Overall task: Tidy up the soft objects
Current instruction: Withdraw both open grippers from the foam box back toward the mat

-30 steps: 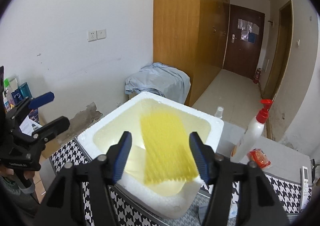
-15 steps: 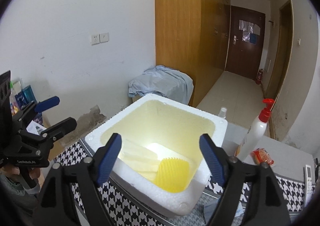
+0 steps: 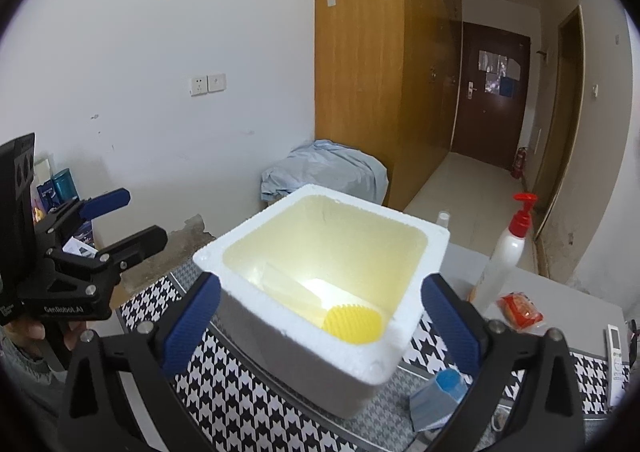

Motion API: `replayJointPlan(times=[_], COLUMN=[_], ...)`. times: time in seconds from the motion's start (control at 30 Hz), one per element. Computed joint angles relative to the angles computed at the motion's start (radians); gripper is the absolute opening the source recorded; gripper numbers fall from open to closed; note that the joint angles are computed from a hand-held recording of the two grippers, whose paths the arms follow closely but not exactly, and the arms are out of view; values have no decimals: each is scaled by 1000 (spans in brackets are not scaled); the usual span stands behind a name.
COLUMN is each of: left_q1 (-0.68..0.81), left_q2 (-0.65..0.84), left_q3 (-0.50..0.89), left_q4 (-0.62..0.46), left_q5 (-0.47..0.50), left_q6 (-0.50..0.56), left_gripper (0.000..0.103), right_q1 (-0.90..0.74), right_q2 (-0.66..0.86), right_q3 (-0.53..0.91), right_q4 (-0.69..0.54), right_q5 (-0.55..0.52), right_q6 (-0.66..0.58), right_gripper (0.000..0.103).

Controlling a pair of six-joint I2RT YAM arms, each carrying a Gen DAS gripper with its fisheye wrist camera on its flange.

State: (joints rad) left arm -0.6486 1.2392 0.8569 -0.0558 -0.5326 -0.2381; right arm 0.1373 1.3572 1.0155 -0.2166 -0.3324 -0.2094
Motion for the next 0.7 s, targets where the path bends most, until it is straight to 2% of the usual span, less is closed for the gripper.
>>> replayJointPlan(times=[0.4, 0.7], left_q1=[-89, -153], left_q2=[-28, -28], left_q3=[-5, -8], left_q4=[-25, -39], left_q5=[-51, -88], left_q6=[-13, -24], left_gripper=[102, 102], right_q1=[-30, -79], right_q2=[-118, -217], right_q3=[-97, -186], right_q4=[13, 29], right_q5=[-13, -61], right_q6=[-24, -32], right_gripper=[102, 102])
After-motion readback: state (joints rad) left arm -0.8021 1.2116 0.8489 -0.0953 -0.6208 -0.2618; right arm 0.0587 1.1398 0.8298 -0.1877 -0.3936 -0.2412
